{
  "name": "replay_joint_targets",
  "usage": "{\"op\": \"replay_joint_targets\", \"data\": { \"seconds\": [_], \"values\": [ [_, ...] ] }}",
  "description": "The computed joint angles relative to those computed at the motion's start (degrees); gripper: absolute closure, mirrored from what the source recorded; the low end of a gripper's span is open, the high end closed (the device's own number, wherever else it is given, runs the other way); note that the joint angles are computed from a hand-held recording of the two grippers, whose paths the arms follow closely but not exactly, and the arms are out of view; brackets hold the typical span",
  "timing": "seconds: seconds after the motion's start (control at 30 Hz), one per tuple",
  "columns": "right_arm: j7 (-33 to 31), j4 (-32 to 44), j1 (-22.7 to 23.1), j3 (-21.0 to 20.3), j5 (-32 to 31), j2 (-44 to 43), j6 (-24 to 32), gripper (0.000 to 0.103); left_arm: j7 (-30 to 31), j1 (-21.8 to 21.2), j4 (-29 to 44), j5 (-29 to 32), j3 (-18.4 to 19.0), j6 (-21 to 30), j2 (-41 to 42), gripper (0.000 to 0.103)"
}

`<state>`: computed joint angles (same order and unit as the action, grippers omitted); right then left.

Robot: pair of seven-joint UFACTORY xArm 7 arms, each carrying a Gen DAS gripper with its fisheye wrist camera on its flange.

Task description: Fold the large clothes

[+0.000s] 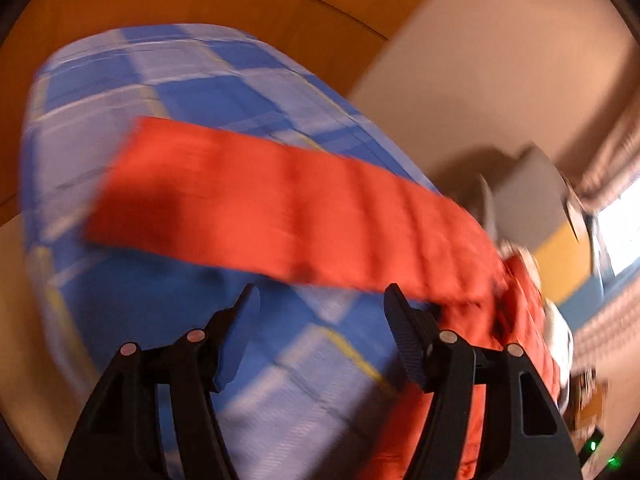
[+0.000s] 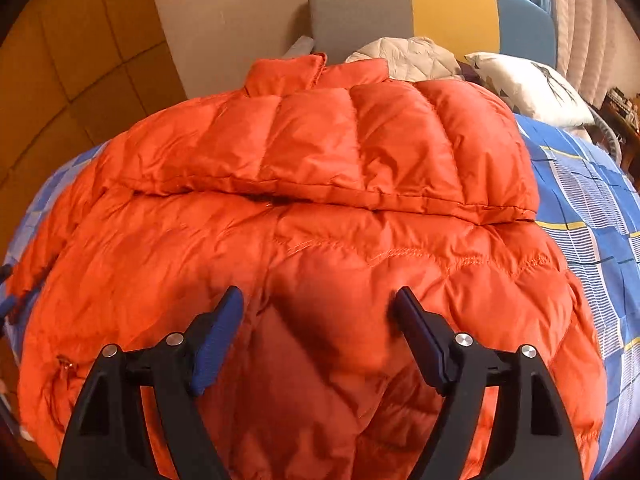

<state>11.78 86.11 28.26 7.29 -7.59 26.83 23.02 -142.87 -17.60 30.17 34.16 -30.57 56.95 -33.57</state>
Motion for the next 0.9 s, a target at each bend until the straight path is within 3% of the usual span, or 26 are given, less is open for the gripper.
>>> {"op": "replay_joint_targets", "data": {
  "seconds": [0.2,0.3,0.43,0.53,0.6,0.67,0.8,0.9],
  "values": [
    [-0.3,-2.0,0.7,0.1,-0.6,-1.3,-1.8,0.025,-7.3,-6.5,-9.1,-12.0,-1.6,8.5,-14.0,0.039],
    [0.6,-2.6,1.6,-0.4,-1.6,-1.7,-2.0,0.025,-8.8,-7.2,-12.1,-13.9,-1.7,8.0,-17.3,0.047],
    [0.7,-2.5,1.6,-0.3,-2.1,-1.4,-1.7,0.025,-8.7,-7.5,-16.3,-14.7,-0.6,5.5,-21.4,0.05],
    [0.3,-2.6,1.1,0.0,-1.7,-1.3,-1.5,0.025,-9.0,-6.4,-19.6,-14.1,0.0,1.1,-23.8,0.059],
    [0.1,-2.4,1.0,0.1,-1.5,-0.9,-1.3,0.025,-8.3,-5.5,-21.0,-13.4,0.2,-0.5,-24.9,0.083],
    [-0.1,-2.6,1.0,0.1,-1.5,-0.8,-1.3,0.025,-6.9,-4.3,-21.6,-11.9,0.0,-2.1,-26.1,0.094],
    [0.1,-2.8,1.2,-0.1,-1.6,-0.7,-1.8,0.025,-0.6,0.3,-16.0,-6.7,-1.5,-1.8,-23.6,0.097],
    [0.5,-2.8,1.5,-0.3,-1.9,-0.7,-1.6,0.025,5.8,5.5,-9.9,-0.1,-2.6,-5.2,-19.6,0.097]
  ]
}}
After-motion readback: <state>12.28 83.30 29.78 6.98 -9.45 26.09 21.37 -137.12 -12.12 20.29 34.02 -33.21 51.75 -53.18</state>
